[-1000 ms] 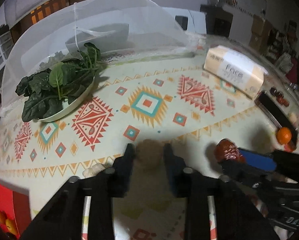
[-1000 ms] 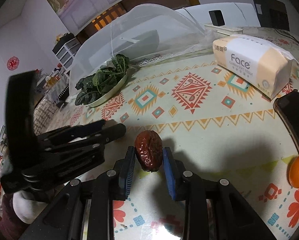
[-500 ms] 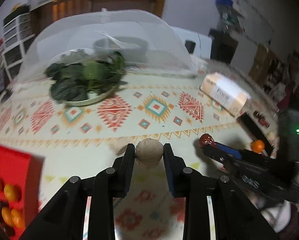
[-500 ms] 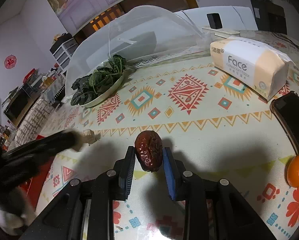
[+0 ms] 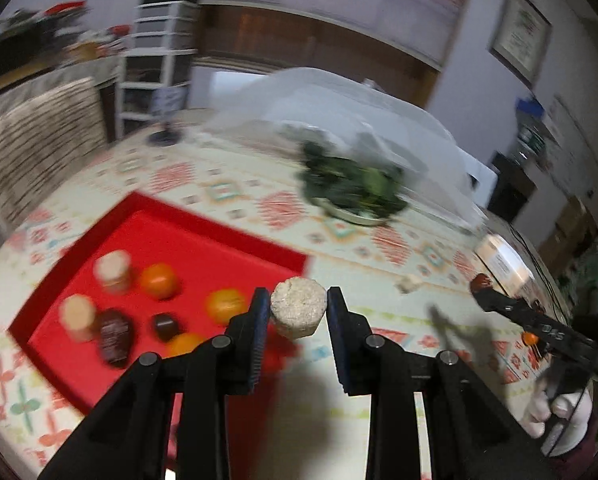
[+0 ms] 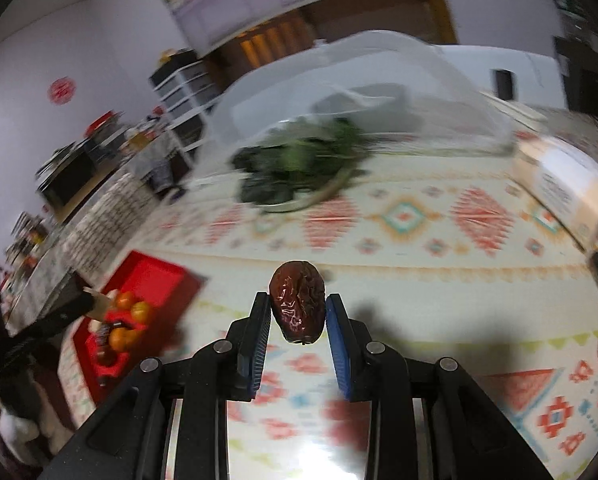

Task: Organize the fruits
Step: 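Carry the date and yam slice into the red tray and open both tools, then move both open tools back over the remaining fruit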

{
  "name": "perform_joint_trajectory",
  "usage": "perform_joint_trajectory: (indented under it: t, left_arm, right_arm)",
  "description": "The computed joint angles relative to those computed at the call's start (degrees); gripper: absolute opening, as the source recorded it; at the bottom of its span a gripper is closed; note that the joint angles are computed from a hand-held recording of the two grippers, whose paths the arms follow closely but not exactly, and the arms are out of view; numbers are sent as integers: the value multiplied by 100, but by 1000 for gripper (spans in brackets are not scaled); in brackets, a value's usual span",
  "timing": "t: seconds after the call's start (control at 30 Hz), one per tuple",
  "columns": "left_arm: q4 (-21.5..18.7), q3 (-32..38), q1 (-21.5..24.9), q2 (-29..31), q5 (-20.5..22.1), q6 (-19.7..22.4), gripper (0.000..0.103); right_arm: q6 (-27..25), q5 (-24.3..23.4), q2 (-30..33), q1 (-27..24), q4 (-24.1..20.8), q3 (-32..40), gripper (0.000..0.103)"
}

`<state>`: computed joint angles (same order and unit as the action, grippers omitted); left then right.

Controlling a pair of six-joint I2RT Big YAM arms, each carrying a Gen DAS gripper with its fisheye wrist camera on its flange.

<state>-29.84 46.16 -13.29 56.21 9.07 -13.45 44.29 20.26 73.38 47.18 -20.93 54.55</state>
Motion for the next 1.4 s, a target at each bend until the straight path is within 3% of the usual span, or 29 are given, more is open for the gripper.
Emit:
perform_joint_trajectory:
  t: [0.27, 0.47, 0.77, 0.83, 0.9, 0.97, 1.23, 1.4]
  left_arm:
    - [-67, -398, 1507, -205, 798, 214, 28]
    - [-29, -475, 2076, -23, 1150, 336, 28]
    - [49, -524, 2143, 102, 1042, 553, 28]
    - [52, -516, 2146, 104, 1101, 557, 33]
    - [84, -523, 2169, 91, 1156, 547, 47]
    - [112, -529, 2185, 71, 1151, 539, 50]
    - [95, -515, 2217, 65, 1217, 472, 61]
    - [88, -536, 2117, -63, 1149, 467, 65]
  right_arm:
    - [-367, -325, 1321, 490, -256, 1507, 31]
    - [-645, -599, 2241, 695, -612, 2593, 31]
    - [-989, -872, 3385, 732, -1335, 4019, 31]
    - [-1065, -886, 3574, 733, -1486, 4284, 31]
    - [-1145, -842, 3762, 730, -1626, 4547, 31]
    - [-1155, -837, 3855, 737, -1703, 4697, 31]
    - [-1056, -834, 3853, 693, -1586, 4723, 34]
    - [-867, -709, 3506, 710, -1315, 4274, 37]
